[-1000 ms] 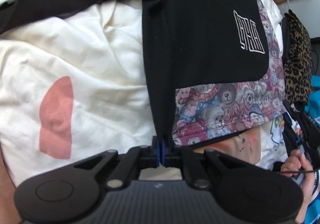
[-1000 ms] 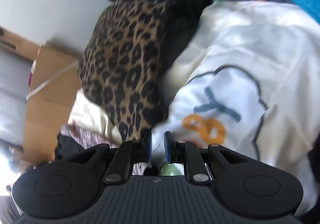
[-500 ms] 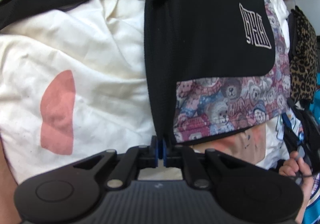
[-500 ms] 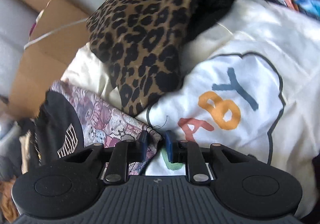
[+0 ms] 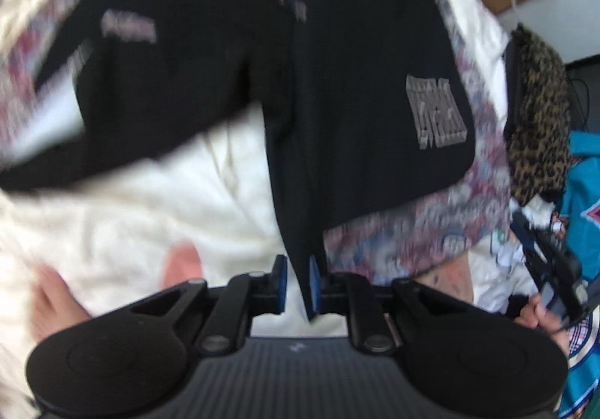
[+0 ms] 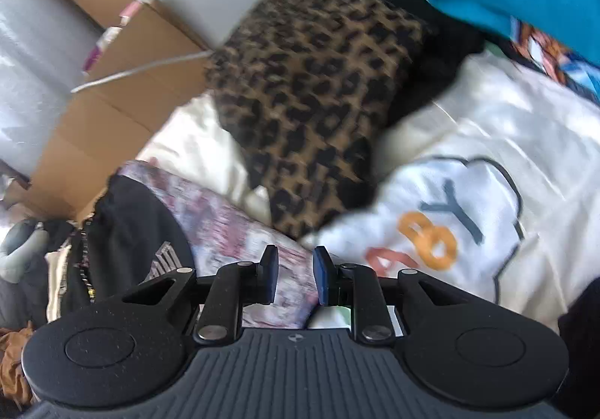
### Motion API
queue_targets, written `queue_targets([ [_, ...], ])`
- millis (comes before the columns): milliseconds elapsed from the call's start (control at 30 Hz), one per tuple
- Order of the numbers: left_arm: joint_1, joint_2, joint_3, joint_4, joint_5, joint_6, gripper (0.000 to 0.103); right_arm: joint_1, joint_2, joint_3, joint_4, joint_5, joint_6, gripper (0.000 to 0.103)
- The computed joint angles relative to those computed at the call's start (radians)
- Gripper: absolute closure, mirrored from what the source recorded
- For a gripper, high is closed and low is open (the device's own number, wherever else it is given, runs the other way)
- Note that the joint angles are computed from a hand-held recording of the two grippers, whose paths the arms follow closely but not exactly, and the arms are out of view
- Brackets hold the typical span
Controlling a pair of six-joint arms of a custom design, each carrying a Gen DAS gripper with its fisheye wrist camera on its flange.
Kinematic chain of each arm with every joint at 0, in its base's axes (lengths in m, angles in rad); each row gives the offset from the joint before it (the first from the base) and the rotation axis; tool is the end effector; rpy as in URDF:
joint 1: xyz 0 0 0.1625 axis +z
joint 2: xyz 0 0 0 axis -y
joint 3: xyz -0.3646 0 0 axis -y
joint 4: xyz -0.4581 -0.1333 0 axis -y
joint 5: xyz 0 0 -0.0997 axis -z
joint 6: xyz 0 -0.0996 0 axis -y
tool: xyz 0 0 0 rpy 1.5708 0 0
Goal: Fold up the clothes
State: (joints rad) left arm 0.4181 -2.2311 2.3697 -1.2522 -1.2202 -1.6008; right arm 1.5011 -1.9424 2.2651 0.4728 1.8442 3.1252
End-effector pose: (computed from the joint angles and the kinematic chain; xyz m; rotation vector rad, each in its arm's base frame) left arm -0.1863 -0.2661 0.2592 -0.4748 2.5676 -0.3364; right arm 0.0854 -0.3047 0.2187 -0.2191 -2.6417 1.0640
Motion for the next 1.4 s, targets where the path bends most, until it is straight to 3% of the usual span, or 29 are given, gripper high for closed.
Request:
queue_targets([
  [100, 0.039, 0.052, -0.117, 0.092, 0.096, 0.052, 0.077, 0.034, 0.000, -0.004, -0.025, 0.002, 0.002, 0.081],
  [300, 0.081, 0.166, -0.355, 0.309, 0.259, 0.073, 0.075, 0.092, 0.007, -0.011, -0.053, 0.054, 0.006, 0.081],
  [433, 0.102, 0.228, -0.471, 0.436, 0.339, 0.116, 0.074, 0.099, -0.001, -0.013, -0.041, 0.040, 0.045, 0.081],
  [533, 0.124, 0.233, -0.504, 0.474, 0.367, 0.151, 0.072, 0.135, 0.029, -0.033, -0.030, 0.074, 0.042, 0.081],
  [667, 0.144, 0.187, -0.470, 0.496, 0.407, 0.158, 0.067, 0.153, 0.056, -0.054, 0.002, 0.054, 0.053, 0.080],
  [800, 0.170, 0.080, -0.379, 0.469, 0.407, 0.160, 0.067, 0.161, 0.083, -0.068, 0.049, 0.002, 0.034, 0.080],
  [1000, 0.255, -0.025, -0.254, 0.405, 0.344, 0.270, 0.069, 0.218, 0.154, -0.082, 0.079, 0.027, 0.051, 0.080],
  [1067, 0.290, -0.051, -0.226, 0.372, 0.335, 0.340, 0.067, 0.223, 0.167, -0.079, 0.081, 0.027, 0.089, 0.080],
  [1167, 0.321, -0.083, -0.204, 0.410, 0.318, 0.283, 0.063, 0.249, 0.190, -0.083, 0.075, 0.046, 0.182, 0.080],
  [1233, 0.332, -0.101, -0.190, 0.428, 0.297, 0.258, 0.063, 0.269, 0.199, -0.084, 0.067, 0.046, 0.186, 0.063],
  [1367, 0.354, -0.131, -0.157, 0.374, 0.265, 0.307, 0.062, 0.302, 0.233, -0.096, 0.063, 0.064, 0.216, 0.059],
  [1400, 0.349, -0.134, -0.152, 0.367, 0.269, 0.317, 0.054, 0.308, 0.240, -0.096, 0.061, 0.062, 0.233, 0.058],
])
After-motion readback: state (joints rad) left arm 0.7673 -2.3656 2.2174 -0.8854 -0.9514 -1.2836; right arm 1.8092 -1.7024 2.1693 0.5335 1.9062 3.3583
